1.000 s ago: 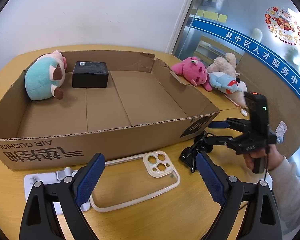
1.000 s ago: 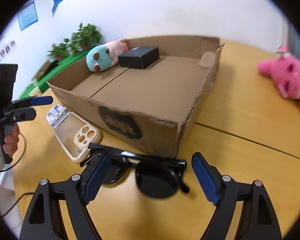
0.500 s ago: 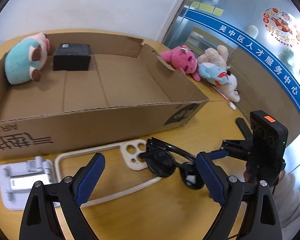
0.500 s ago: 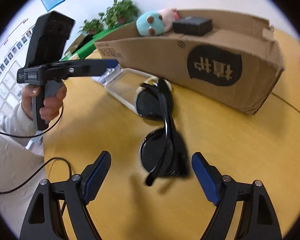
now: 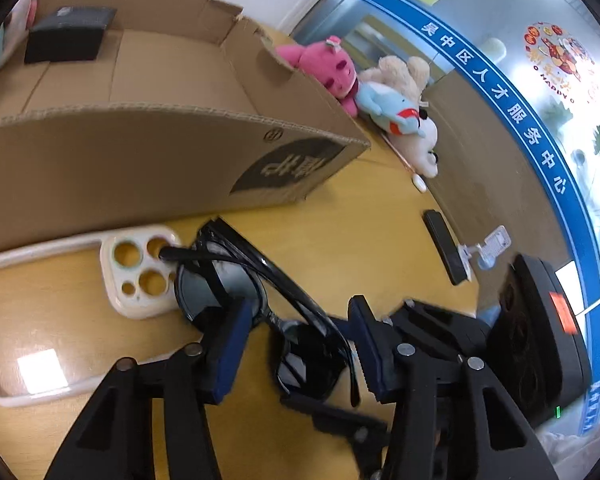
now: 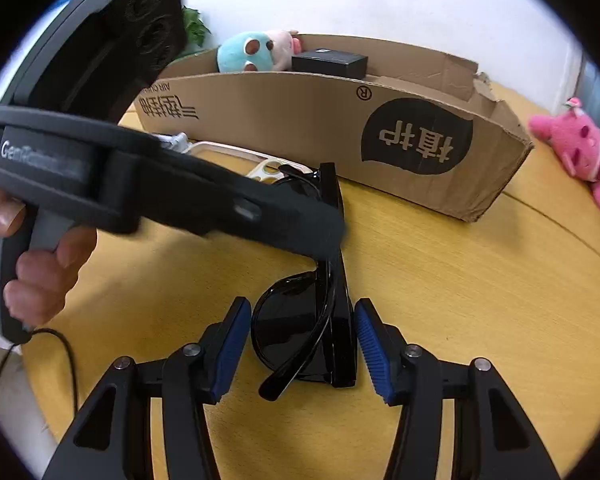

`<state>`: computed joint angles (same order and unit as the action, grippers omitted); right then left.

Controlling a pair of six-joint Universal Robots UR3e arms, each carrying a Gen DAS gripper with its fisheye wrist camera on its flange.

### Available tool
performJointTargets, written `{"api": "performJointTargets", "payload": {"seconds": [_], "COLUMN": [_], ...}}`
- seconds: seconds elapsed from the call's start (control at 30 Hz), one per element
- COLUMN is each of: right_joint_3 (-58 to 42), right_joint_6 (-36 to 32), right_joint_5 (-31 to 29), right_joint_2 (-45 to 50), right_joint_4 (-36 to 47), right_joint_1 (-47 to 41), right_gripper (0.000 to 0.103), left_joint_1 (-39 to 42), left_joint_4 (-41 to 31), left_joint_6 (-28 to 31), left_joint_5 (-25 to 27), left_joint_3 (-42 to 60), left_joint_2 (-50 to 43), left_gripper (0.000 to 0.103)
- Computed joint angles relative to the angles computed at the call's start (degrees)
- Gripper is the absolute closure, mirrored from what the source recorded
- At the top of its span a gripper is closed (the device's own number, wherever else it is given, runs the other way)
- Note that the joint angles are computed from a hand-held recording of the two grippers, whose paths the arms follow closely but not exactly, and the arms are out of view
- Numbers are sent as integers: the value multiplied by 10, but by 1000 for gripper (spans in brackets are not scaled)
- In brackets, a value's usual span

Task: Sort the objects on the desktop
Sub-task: 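Grasp the sunglasses with the left tool while the right tool holds and lifts them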

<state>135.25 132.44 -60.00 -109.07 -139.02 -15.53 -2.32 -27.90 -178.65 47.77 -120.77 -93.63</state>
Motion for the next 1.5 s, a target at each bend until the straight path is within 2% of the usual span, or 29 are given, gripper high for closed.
{"api": "performJointTargets", "payload": {"seconds": [0.07,0.17,0.3,0.43,0.47,0.5,0.53,0.67,0.73,0.8,1.03,1.2,1.43,1.5], "right_joint_3": [17,36,36,38,38,38,33,9,-12,-36,-150,-301,-627,-747], "right_joint_6": [24,53,96,114,116,122,126,149,160,179,214,244,294,292], "right_joint_5": [-18,-26,-46,-34,-24,-20,-12,7,37,41,82,85,108,110], "right_joint_2": [-7,-12,14,6,-3,-10,-19,-24,-28,-13,33,127,316,378], "right_joint_4": [-33,-67,-119,-126,-122,-125,-117,-111,-91,-108,-110,-123,-55,9], "right_joint_1": [13,19,43,35,29,28,21,8,-7,1,16,64,100,106], "right_gripper": [50,50,50,51,55,77,80,82,83,84,88,88,88,88], "left_joint_1": [-3,-13,-15,-32,-34,-37,-38,-36,-27,-14,29,51,70,70], "left_joint_4": [-8,4,9,9,2,-8,-17,-67,-70,-97,-135,-181,-328,-335], "left_joint_6": [2,-16,-13,-7,0,8,13,47,49,64,63,70,70,50], "left_joint_5": [-7,5,8,19,25,29,30,32,22,13,-7,2,-1,0], "left_joint_3": [14,20,15,23,25,32,40,82,96,119,222,369,762,882], "left_joint_2": [-16,-27,-17,12,24,34,44,65,73,83,89,40,-165,-246], "left_gripper": [72,82,86,92,96,96,96,97,97,97,98,98,98,98]}}
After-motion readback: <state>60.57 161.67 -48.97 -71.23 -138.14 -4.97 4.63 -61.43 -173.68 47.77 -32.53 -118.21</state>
